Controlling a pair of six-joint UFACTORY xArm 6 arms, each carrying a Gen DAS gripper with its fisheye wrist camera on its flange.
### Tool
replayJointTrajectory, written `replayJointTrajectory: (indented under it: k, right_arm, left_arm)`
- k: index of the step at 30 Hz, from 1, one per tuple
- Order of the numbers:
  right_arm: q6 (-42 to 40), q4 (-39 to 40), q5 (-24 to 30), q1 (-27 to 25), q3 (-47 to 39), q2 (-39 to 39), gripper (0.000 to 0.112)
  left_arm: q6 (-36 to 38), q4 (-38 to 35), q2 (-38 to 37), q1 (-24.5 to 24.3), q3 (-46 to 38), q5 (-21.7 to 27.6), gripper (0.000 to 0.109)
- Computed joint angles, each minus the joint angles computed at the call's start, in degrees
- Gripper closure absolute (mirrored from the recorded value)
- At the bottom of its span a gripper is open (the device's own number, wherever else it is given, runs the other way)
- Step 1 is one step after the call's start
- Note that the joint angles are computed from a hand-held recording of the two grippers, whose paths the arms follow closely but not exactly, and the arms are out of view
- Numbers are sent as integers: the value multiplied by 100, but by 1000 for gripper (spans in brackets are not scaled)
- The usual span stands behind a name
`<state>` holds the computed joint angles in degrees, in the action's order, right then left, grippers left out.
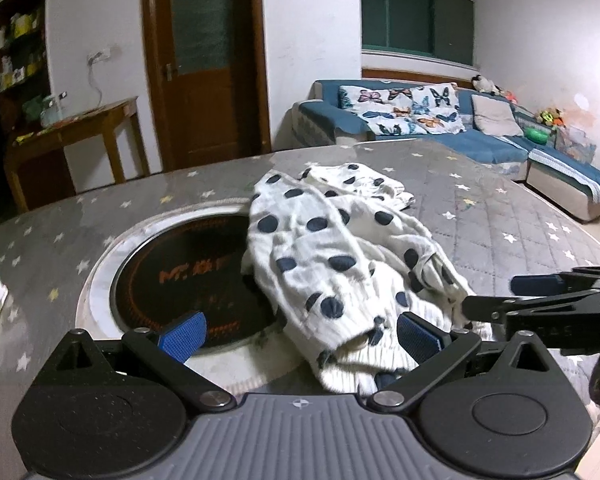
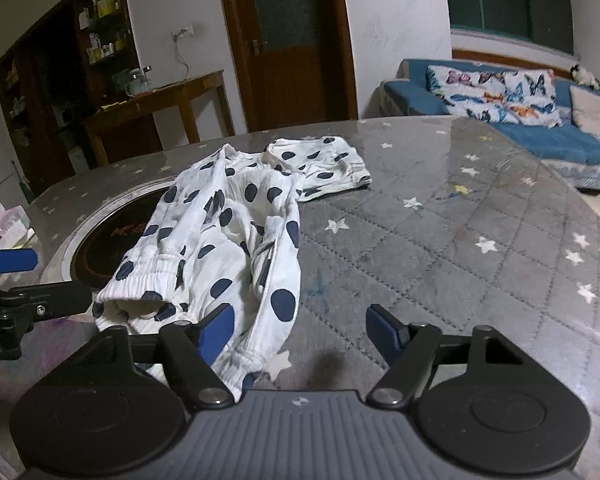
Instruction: Fold clothes
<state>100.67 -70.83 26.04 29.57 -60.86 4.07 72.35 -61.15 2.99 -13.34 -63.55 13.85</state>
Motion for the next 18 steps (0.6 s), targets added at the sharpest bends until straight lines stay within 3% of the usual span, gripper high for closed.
replayJointTrajectory:
  k: [3, 7, 14, 16, 18]
  right_arm:
    - [-54, 20, -298, -147, -65, 123, 44]
    - [-92, 45, -624, -292, -112, 253, 50]
    - [-86, 44, -1054, -451, -70, 331, 67]
    - [-44, -30, -1181, -490, -54, 336, 72]
    - [3, -110, -1307, -530, -41, 343, 83]
  left_arm:
    - [139, -38, 137, -73, -207, 93, 7]
    - [3, 176, 433, -177, -567, 168, 16]
    - [-1451, 1782, 1177, -235, -1213, 252, 33]
    - [-1939, 2292, 1349, -204, -1338, 272, 50]
    - [-2079, 2364, 1437, -97, -1471, 518, 66]
